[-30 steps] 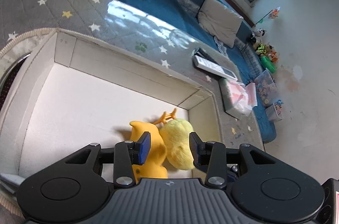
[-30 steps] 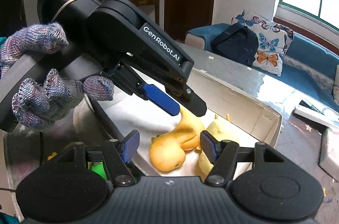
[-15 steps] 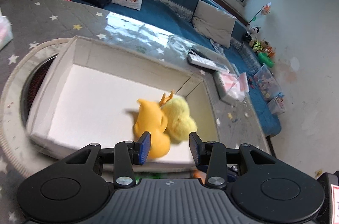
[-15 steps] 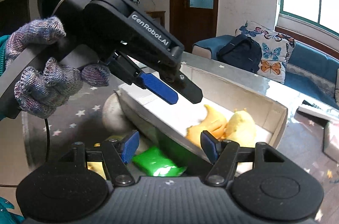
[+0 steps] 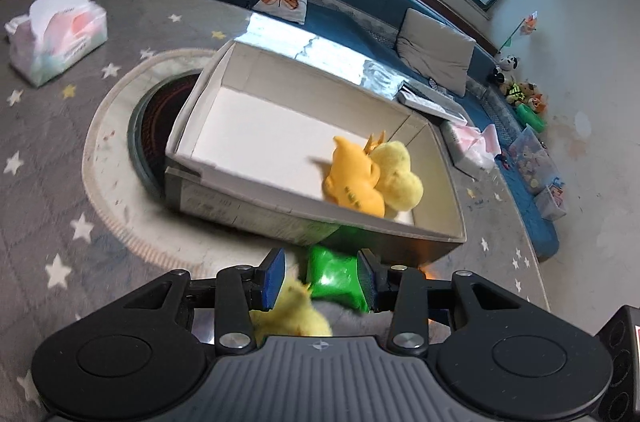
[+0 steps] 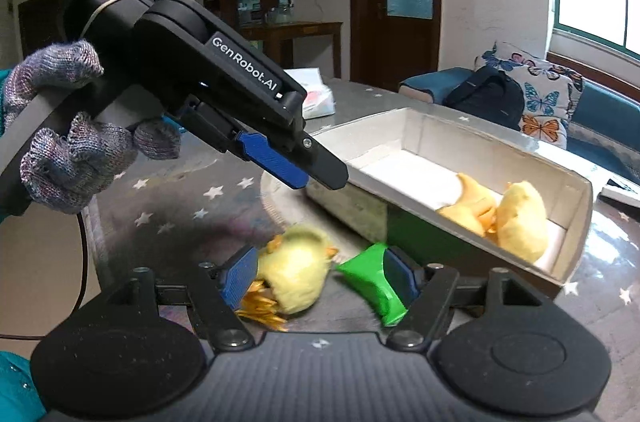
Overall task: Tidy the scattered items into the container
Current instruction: 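Move the left gripper to the second yellow plush chick and close it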
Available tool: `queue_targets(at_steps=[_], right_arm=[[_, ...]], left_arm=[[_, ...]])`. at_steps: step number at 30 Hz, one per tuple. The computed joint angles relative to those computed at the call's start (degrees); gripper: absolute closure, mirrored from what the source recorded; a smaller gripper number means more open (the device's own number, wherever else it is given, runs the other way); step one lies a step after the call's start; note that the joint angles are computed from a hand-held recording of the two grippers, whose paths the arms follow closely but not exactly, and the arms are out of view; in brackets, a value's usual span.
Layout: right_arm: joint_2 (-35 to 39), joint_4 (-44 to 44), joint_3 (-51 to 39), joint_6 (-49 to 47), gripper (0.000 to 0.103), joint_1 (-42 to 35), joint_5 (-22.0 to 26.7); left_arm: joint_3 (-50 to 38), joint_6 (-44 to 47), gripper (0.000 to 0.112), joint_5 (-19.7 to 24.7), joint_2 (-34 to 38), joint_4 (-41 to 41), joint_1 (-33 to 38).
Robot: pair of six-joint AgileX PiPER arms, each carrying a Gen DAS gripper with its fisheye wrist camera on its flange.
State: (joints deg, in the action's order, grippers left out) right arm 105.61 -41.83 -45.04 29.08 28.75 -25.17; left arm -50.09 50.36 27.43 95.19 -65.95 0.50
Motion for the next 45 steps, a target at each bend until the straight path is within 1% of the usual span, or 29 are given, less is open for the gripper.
queue_targets(at_steps=[7,13,17,23,25,30,37,41,45], right_arm=[[3.12,2.11,-1.78,-1.13,0.032,3.16,1.11],[5.56,4.45,-4.15,-1.63,0.032,5.19,3.39],[6.49,6.40,-5.21,-2.79,0.033,6.25,4.57],[8.25,9.87,-7.05,-5.26,0.033,7.82,6.26],[8.62,10.63,-7.60,-5.68,0.034,8.25,6.81],[9.36,13.02,-8.13,-7.81,0.040,8.86,7.09],[10.01,15.65,-8.50,-9.90,0.045,9.28,7.19],[9.94,13.76,-9.32,-8.22,0.045,9.31,8.63],[9.83,14.47,-9.44,-8.78,0.044,9.56,9.28]], left_arm=[[2.39,5.55,0.070,2.09,1.74,-5.75,2.54],[3.05,7.79,0.070,3.21,3.01,-8.14,3.57],[2.75,8.05,0.070,2.94,4.17,-8.40,3.90],[2.21,8.83,0.070,5.54,6.61,-9.78,5.55],[2.32,9.63,0.070,5.58,6.99,-10.87,5.65],[1.94,9.79,0.070,5.35,8.20,-11.53,5.68],[1.94,10.49,0.069,5.81,9.18,-12.88,6.04],[1.64,9.40,0.068,4.52,9.25,-12.41,5.05],[1.96,8.56,0.067,3.34,8.65,-12.16,4.32]])
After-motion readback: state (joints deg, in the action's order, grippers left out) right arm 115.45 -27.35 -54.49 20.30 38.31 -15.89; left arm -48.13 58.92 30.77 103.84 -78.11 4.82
